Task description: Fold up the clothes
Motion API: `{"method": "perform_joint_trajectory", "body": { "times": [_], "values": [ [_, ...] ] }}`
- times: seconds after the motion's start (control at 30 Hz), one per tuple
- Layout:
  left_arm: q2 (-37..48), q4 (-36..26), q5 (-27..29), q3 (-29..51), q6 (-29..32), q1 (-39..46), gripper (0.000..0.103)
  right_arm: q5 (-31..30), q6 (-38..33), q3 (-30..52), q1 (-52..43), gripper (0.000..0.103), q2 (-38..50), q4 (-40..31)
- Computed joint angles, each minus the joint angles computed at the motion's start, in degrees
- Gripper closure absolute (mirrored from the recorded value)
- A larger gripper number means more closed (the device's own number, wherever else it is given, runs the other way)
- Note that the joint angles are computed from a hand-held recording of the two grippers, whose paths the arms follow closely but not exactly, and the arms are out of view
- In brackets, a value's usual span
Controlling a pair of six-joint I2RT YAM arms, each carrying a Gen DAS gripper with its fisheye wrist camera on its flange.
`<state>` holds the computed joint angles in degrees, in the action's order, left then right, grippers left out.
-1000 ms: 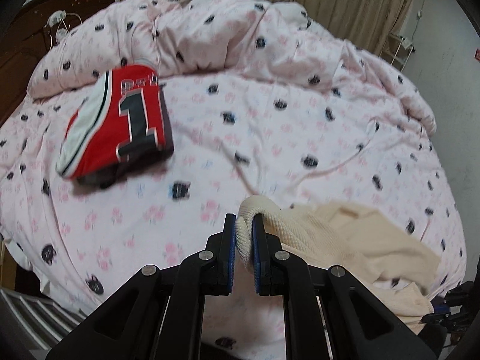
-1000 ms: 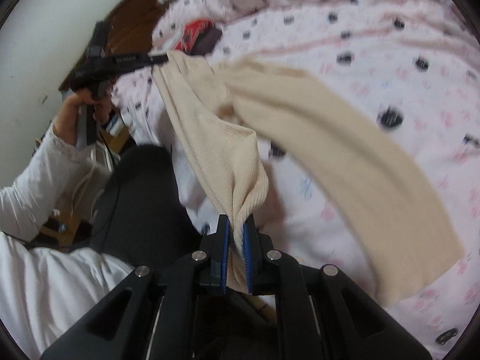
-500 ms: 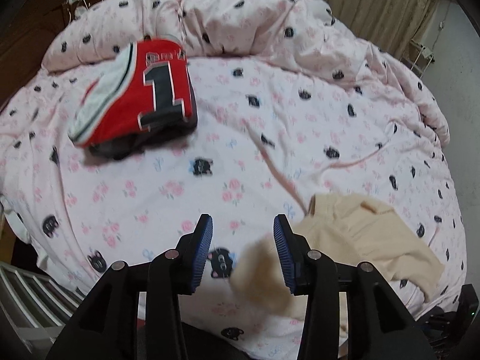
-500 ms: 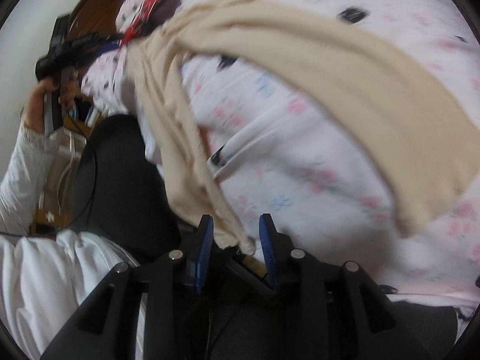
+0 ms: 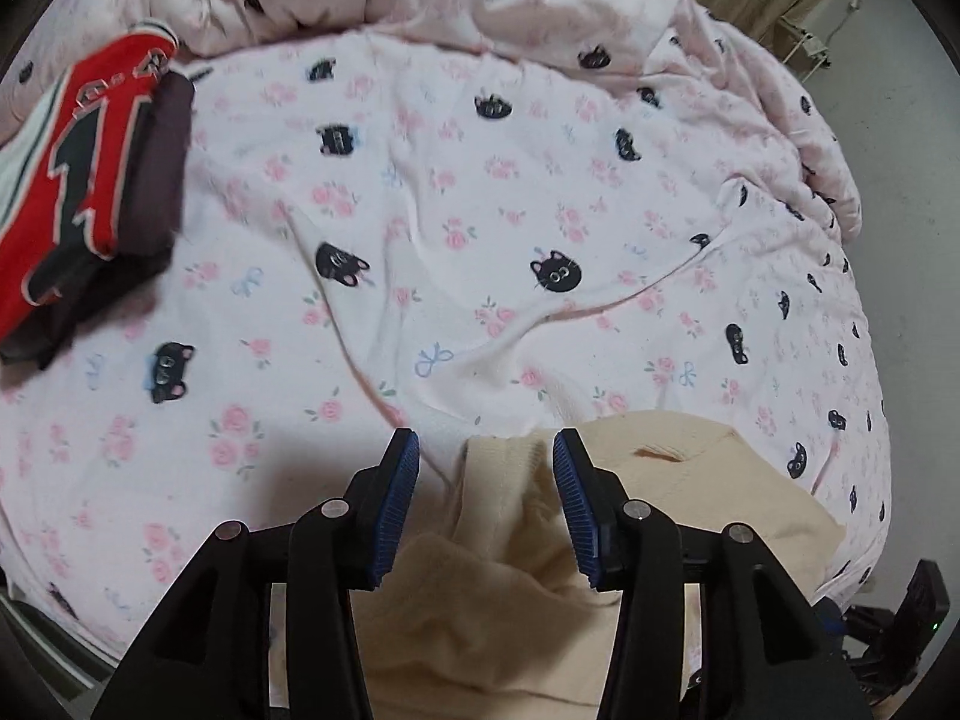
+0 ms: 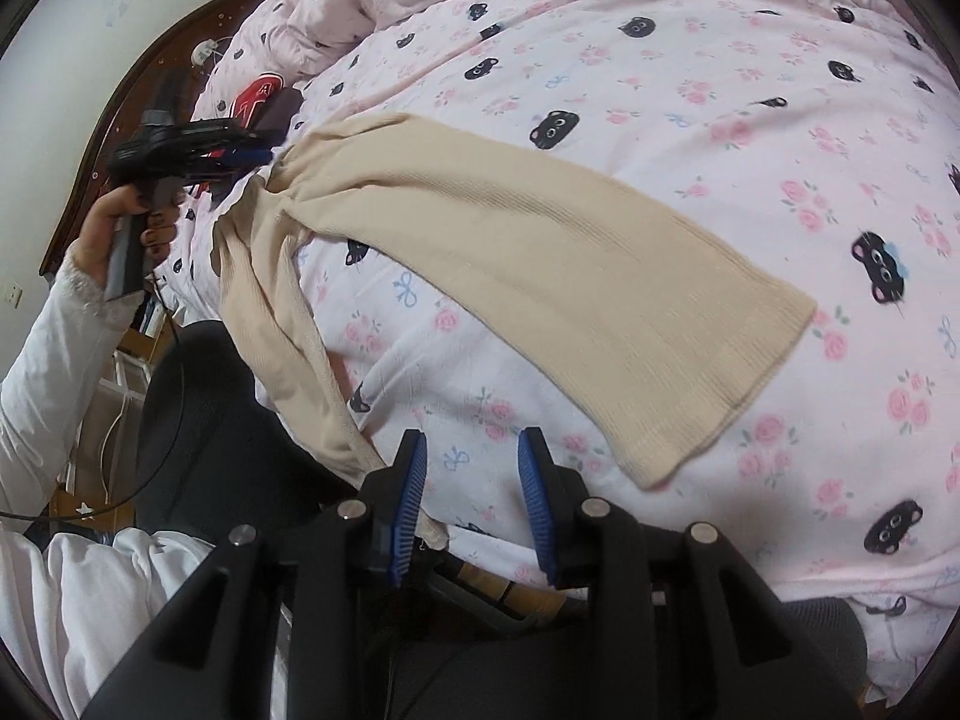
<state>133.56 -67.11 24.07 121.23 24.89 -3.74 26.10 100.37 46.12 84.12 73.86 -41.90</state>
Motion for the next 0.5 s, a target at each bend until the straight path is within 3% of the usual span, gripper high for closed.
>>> {"method": "perform_joint_trajectory", "body": {
  "times": [0.5],
  "values": [
    [3.67,-12.88,6.68,7.80,2.26,-0.67,0.062,2.84,6.37,-1.82,3.07,0.069,-1.17,-1.58]
  ]
}}
